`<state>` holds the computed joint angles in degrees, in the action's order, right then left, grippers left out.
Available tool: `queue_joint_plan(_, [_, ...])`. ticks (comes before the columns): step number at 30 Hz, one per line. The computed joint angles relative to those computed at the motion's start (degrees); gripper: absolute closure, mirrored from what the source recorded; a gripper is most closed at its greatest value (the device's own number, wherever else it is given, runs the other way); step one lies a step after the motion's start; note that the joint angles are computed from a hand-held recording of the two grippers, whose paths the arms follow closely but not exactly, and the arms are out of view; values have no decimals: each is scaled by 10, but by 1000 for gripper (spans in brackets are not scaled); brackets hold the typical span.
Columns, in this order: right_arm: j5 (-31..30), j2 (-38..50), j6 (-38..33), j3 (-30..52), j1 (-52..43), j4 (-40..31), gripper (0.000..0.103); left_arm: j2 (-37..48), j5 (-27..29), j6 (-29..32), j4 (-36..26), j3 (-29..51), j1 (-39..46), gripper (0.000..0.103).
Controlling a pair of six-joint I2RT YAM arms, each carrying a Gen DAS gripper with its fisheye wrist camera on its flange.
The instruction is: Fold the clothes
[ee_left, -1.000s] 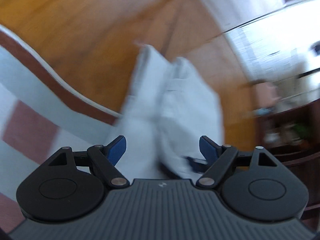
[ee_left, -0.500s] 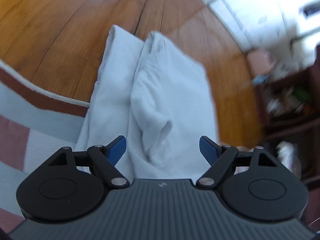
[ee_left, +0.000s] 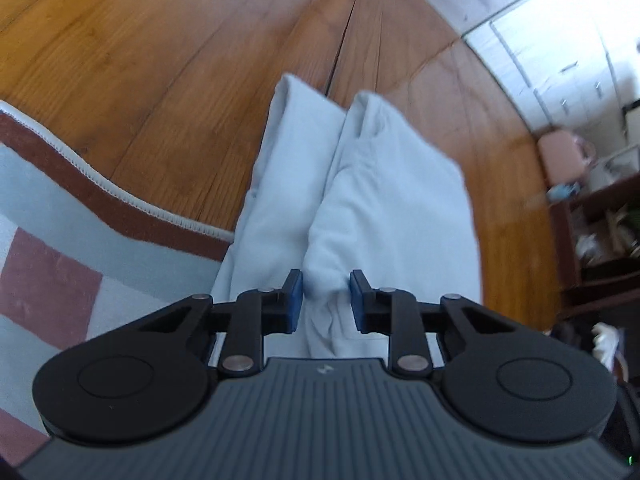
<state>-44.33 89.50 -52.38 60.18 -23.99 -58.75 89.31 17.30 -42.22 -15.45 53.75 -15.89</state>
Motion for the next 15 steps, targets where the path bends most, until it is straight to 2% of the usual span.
queue_joint_plan(1, [-8, 34, 32, 28, -3, -21, 39, -5, 0, 0, -5, -2, 1, 78])
queue_joint_plan(4, [-40, 134, 120, 113, -9, -100, 39, -2, -2, -7, -20, -1, 1, 79])
queue_joint_plan(5, [-51, 152, 146, 127, -8, -107, 39, 4, 3, -9, -19, 0, 3, 79])
queue_joint_plan(9, [-68, 168, 265, 128, 23, -47, 40, 23, 12, -17, -9, 2, 4, 79])
queue_joint_plan(10, [-63, 170, 288, 125, 34, -30, 50, 23, 13, -16, -8, 2, 5, 79])
queue_joint_plan(11, [-56, 171, 307, 123, 45, -14, 74, 23, 15, -15, -6, 1, 5, 79])
queue_joint_plan(13, [-53, 166, 327, 112, 61, 12, 98, 12, 10, -15, 2, -8, 8, 78])
queue_joint_plan(15, [-54, 151, 340, 96, 66, 45, 99, -5, -4, -14, 10, -19, 12, 93])
